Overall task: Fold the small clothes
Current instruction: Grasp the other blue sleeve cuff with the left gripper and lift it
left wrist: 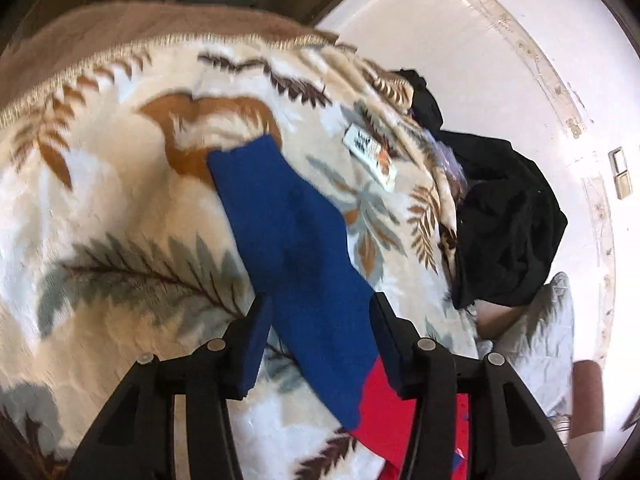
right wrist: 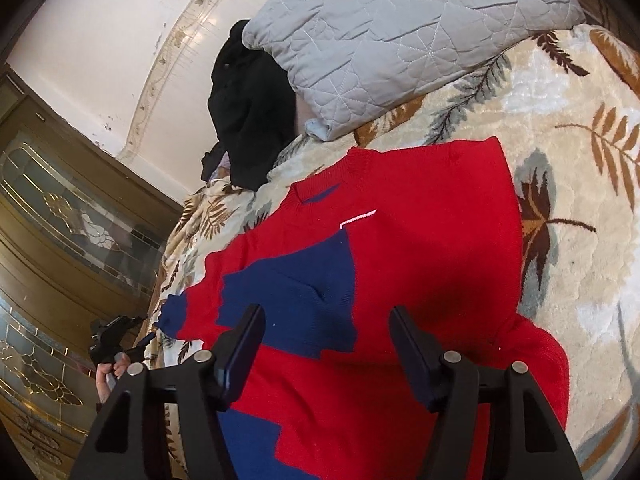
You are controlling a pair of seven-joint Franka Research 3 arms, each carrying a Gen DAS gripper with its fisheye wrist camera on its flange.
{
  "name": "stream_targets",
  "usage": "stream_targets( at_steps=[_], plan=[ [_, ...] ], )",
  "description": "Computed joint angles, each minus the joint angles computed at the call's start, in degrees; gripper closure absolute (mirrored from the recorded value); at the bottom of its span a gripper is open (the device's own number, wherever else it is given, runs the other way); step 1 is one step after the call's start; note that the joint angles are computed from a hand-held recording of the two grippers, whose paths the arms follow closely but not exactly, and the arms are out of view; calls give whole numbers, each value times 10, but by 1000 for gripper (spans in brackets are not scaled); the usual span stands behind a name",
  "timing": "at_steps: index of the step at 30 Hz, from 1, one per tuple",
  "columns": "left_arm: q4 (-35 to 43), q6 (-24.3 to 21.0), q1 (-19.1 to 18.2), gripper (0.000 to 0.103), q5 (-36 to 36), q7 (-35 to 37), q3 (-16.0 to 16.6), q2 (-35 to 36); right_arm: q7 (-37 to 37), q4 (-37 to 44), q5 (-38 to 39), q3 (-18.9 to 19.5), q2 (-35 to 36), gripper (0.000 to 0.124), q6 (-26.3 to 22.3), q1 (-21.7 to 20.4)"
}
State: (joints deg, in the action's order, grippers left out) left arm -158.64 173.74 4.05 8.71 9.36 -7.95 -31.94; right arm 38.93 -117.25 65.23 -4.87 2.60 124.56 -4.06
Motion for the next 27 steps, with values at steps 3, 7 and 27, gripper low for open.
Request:
stream_targets(
  at_steps=[3, 7, 27],
  plan=[
    [-17, 40, -72, 52, -48, 12, 64, 21, -3, -2, 2, 0, -2, 56, 2, 0],
    [-10, 63, -105, 52, -77, 34, 89, 51, -1, -4, -1, 0, -3, 56, 11, 2],
    [61, 48, 254, 97, -27, 7, -272, 20, -26, -16, 9, -13, -19, 72, 48, -9]
  ],
)
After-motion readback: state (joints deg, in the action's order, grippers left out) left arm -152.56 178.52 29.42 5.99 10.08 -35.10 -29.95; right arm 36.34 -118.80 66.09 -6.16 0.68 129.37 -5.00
